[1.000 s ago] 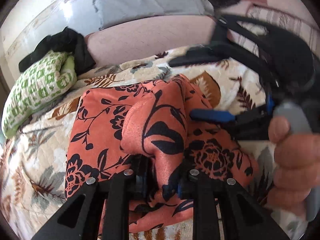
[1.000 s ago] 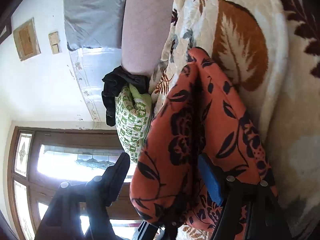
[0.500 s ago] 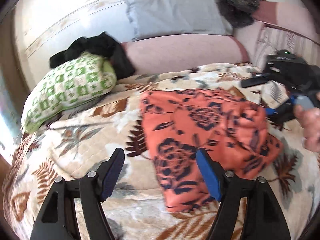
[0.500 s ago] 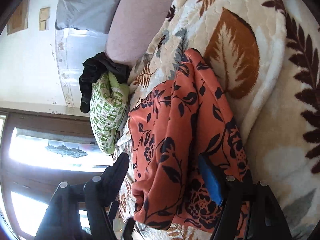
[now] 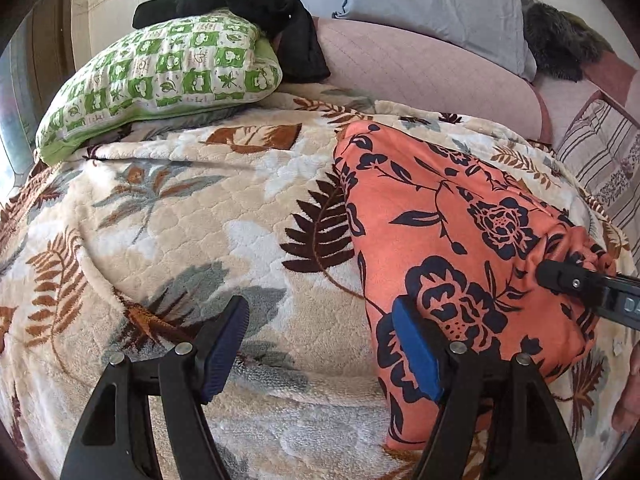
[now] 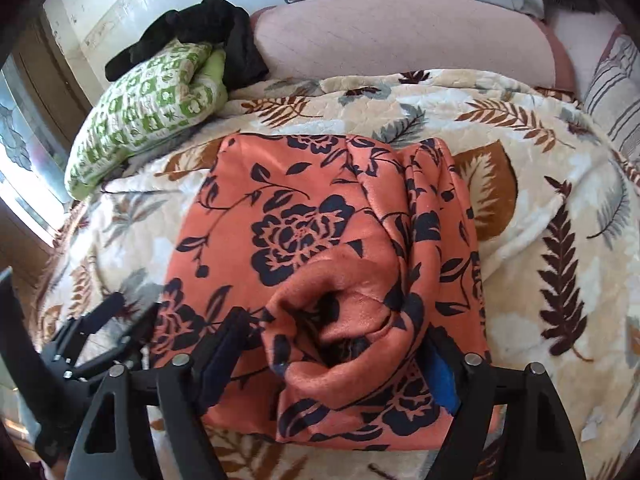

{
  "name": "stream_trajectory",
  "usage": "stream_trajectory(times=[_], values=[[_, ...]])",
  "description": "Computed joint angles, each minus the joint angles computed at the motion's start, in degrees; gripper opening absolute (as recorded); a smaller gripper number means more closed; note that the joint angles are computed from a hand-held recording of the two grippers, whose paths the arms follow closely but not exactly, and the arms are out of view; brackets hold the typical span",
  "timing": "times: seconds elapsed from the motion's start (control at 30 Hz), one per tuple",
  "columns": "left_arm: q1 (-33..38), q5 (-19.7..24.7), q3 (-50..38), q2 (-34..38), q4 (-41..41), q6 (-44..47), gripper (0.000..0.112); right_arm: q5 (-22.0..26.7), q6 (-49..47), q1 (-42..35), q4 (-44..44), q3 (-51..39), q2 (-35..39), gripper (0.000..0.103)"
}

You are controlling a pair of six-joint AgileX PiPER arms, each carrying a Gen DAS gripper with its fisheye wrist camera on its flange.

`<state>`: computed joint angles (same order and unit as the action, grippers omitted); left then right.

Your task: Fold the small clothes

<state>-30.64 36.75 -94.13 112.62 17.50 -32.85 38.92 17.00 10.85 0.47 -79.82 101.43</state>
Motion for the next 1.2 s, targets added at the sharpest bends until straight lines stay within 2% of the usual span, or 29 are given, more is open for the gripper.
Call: stream_trajectory(times=[0.03, 0.1, 0.17, 0.23, 0.27, 0.3, 0.37, 0.4, 0.43, 0.47, 0.53, 0.6, 0.63, 0.67, 0.7, 0.73, 0.77, 0.83, 0.93, 0.97, 1.0, 1.07, 1.1, 1.17, 1.2], values=[[0.4, -0.7, 0.3, -0.4, -1.9, 1.4, 0.073, -1.3, 2.1, -0.4, -0.9, 1.0, -0.2, 0.037], [1.0, -4.1, 2.3, -2.1, -6.3, 5.3, 0.073, -5.4, 0.9, -3.6, 4.0, 3.7, -2.4, 0.030], [0.5, -8.3, 4.7, -4.4, -7.8, 7.1, 0.073, -10.3, -4.4, -6.4, 11.3, 6.5, -5.9, 0.028], [-1.4, -10.8, 6.2, -5.8, -2.7, 4.3, 0.074, -15.3, -4.5, -6.7, 9.4, 9.6, -9.7, 0.028], [-2.8, -9.9, 5.7, -5.4, 1.6, 1.8, 0.074, -15.4, -5.1, -7.1, 8.5, 10.2, -10.8, 0.028], [-4.0, -6.9, 3.7, -4.0, 4.2, 1.1, 0.074, -13.2, -7.2, -7.9, 9.8, 9.1, -10.1, 0.029], [-5.6, 0.8, -2.0, 1.0, 4.1, 4.5, 0.075, -3.0, -14.3, -11.4, 17.4, 4.7, -3.9, 0.032], [-5.8, 2.0, -3.0, 2.6, 3.9, 4.9, 0.075, 2.4, -15.0, -13.8, 19.8, 2.8, -0.6, 0.043], [-5.8, 0.9, -2.1, 2.6, 5.1, 3.1, 0.078, 5.5, -13.7, -15.6, 21.4, 1.6, 1.2, 0.060], [-5.6, 1.3, -2.6, 2.5, 4.7, 2.6, 0.080, 6.3, -14.1, -17.5, 23.6, 1.5, 1.0, 0.064], [-4.6, 3.1, -4.2, 2.6, 0.8, 5.5, 0.080, 4.4, -14.5, -19.9, 25.2, 2.2, -1.9, 0.064], [-4.0, 1.4, -2.5, 1.3, 0.4, 4.9, 0.080, -2.2, -11.2, -20.6, 23.1, 4.8, -6.4, 0.064], [-3.9, 0.6, -1.7, 0.8, 0.9, 4.0, 0.080, -7.0, -11.5, -20.9, 24.2, 6.8, -8.4, 0.065], [-3.9, 0.1, -1.2, 0.4, 1.0, 3.5, 0.080, -9.6, -14.1, -21.2, 27.6, 7.0, -9.0, 0.064], [-3.9, -0.2, -1.0, 0.2, 1.4, 3.0, 0.080, -9.9, -18.0, -20.9, 31.3, 6.0, -8.1, 0.055], [-4.1, -0.4, -0.8, 0.0, 2.2, 2.1, 0.080, -8.0, -20.3, -20.1, 32.7, 3.2, -6.1, 0.037], [-4.2, -0.6, -0.7, -0.1, 2.7, 1.9, 0.080, -7.4, -20.6, -18.5, 31.8, 0.9, -4.1, 0.032], [-4.7, 0.2, -1.2, 0.3, 2.4, 3.5, 0.080, -6.7, -18.4, -14.7, 27.5, -3.0, -0.1, 0.032], [-5.8, -0.4, -0.2, 0.7, 6.2, 2.4, 0.080, 0.6, -11.6, -12.3, 22.6, -13.9, 10.2, 0.030], [-5.5, -1.3, 0.2, 0.6, 4.9, 3.8, 0.080, 2.8, -8.2, -12.4, 20.1, -16.7, 14.0, 0.030], [-5.1, -1.3, -0.1, 0.8, 2.9, 5.6, 0.080, 2.8, -7.1, -13.0, 19.9, -17.2, 16.8, 0.030], [-4.5, -1.4, -0.2, 0.7, 1.1, 6.9, 0.080, -0.7, -11.5, -14.7, 25.7, -14.5, 16.9, 0.029], [-4.3, -1.7, -0.1, 0.6, 0.5, 7.6, 0.080, 0.4, -12.5, -15.4, 27.5, -14.5, 16.3, 0.028], [-3.8, -2.7, 0.6, 0.0, 0.4, 7.2, 0.080, 0.9, -15.2, -17.1, 32.4, -11.6, 12.6, 0.031], [-3.6, -3.2, 1.0, -0.6, 0.6, 6.3, 0.080, -1.2, -17.6, -17.8, 34.9, -7.5, 9.1, 0.031]])
